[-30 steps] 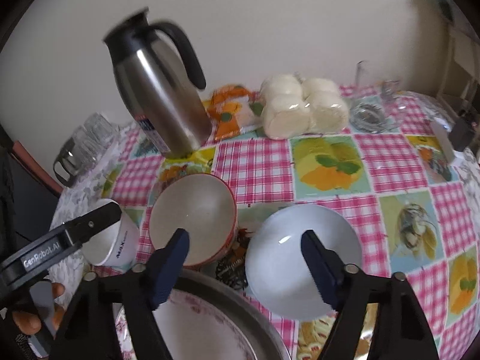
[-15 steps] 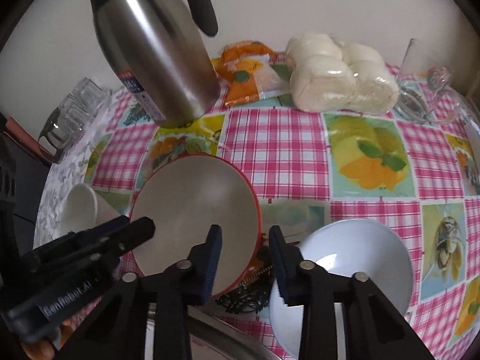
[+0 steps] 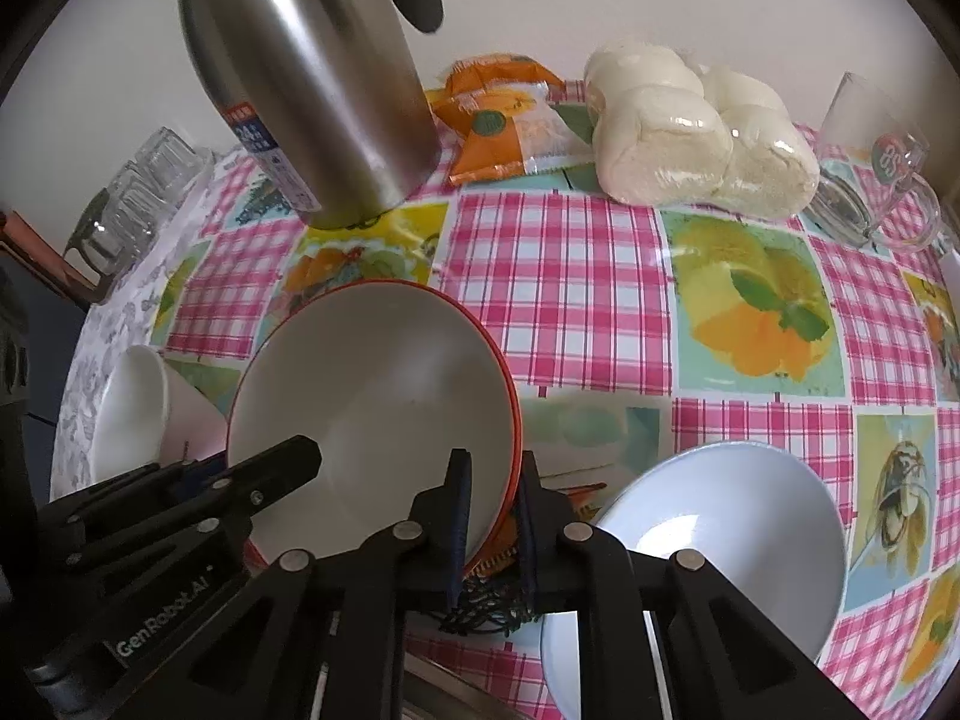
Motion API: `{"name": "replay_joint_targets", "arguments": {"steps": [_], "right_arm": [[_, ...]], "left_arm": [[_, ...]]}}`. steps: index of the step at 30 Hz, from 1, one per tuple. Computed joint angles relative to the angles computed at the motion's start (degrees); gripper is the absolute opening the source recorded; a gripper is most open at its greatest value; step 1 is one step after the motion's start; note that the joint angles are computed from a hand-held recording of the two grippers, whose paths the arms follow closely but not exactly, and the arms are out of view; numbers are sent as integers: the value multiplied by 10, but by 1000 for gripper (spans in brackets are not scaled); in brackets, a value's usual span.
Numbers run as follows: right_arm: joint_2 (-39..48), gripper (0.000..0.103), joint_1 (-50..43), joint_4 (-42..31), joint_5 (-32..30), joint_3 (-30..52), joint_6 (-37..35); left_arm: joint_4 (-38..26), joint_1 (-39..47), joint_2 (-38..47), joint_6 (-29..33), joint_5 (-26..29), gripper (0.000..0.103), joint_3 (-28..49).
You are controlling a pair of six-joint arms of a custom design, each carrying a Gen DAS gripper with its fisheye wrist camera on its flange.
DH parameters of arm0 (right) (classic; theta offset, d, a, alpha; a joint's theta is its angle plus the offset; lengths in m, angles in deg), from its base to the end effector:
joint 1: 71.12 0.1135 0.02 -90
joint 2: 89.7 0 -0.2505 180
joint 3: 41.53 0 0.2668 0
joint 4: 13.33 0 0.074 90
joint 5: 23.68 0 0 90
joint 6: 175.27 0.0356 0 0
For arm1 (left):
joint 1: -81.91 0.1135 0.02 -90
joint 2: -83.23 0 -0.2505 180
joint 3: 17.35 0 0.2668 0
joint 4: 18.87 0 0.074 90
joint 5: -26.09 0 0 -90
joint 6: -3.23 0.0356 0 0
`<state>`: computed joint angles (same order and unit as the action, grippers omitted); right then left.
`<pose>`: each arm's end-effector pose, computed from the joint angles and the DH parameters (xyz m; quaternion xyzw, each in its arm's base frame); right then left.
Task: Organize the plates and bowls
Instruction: 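Lift the red-rimmed bowl and carry it over the floral plate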
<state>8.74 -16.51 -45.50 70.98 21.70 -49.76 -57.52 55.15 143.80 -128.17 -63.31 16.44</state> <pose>0.1859 0.2566 0.1064 -0.1547 0.9675 0.1105 0.1666 0.1612 -0.0817 0.1118 -0.1234 0.9693 -0.1235 0.1734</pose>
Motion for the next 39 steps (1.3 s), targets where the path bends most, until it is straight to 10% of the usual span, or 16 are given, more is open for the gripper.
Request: {"name": "replay_joint_targets", "arguments": {"steps": [11,25,39], "right_arm": [[-132,15,20,-16,32,-40,21],[-399,15,170,-90,127,-188,203],[-446,16,417,-235,304,-183,428]], "left_arm": [[-147,-66,-172,-53,-84,18,45],[-351,-458,-190,-401,-289,18,115],[-458,-697,-118,-692,-347,18,150]]}}
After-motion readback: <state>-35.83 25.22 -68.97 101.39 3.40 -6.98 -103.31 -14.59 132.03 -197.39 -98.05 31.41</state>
